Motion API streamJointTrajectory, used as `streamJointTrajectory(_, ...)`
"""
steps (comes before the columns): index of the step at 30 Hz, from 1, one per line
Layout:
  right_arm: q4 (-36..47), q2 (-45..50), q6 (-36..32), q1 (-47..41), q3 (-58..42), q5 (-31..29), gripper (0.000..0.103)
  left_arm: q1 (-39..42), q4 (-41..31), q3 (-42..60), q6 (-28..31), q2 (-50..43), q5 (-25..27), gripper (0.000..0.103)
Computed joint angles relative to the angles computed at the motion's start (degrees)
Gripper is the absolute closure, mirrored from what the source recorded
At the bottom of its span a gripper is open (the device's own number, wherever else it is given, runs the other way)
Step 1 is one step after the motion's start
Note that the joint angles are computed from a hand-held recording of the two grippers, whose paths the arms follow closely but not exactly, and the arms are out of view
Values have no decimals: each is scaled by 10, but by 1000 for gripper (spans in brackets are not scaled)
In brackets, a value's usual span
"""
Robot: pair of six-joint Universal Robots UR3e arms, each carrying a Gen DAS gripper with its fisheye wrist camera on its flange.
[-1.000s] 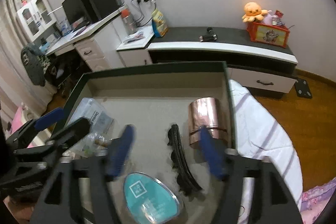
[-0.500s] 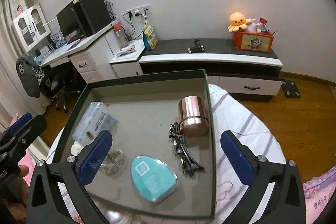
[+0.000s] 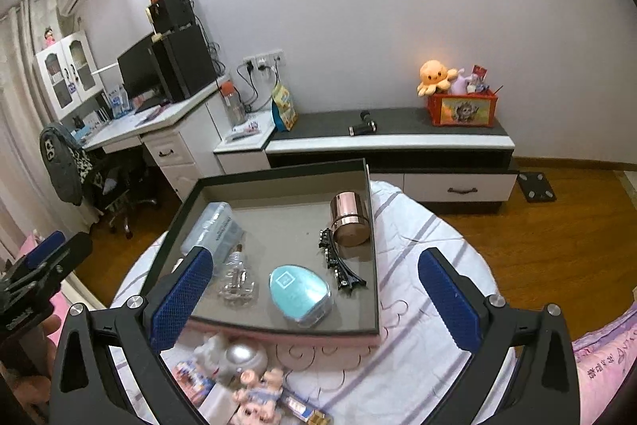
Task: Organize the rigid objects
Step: 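Withdraw both tools from the box back toward the remaining items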
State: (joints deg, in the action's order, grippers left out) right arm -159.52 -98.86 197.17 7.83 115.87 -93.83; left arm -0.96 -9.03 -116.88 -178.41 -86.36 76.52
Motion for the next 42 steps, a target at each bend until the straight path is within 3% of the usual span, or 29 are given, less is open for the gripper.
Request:
streamJointTrajectory(16,24,-149,58,153,75,-163,0,37,-57,-159,24,248,-9,0)
streamJointTrajectory(22,25,-132,112,278,84,-292,0,38,-115,-204,27,345,-11,0)
streamJointTrajectory(26,40,-125,148,338,94,-340,0,44,-169,-226,34,417,-20,0)
streamJointTrajectory(37,93,-135,228,408,110,-388,0,140,-364,-238,88,600,-106,0)
streamJointTrajectory(42,98,-133,233,416,107,-393,0,160,-397,-234,98,628,-122,0)
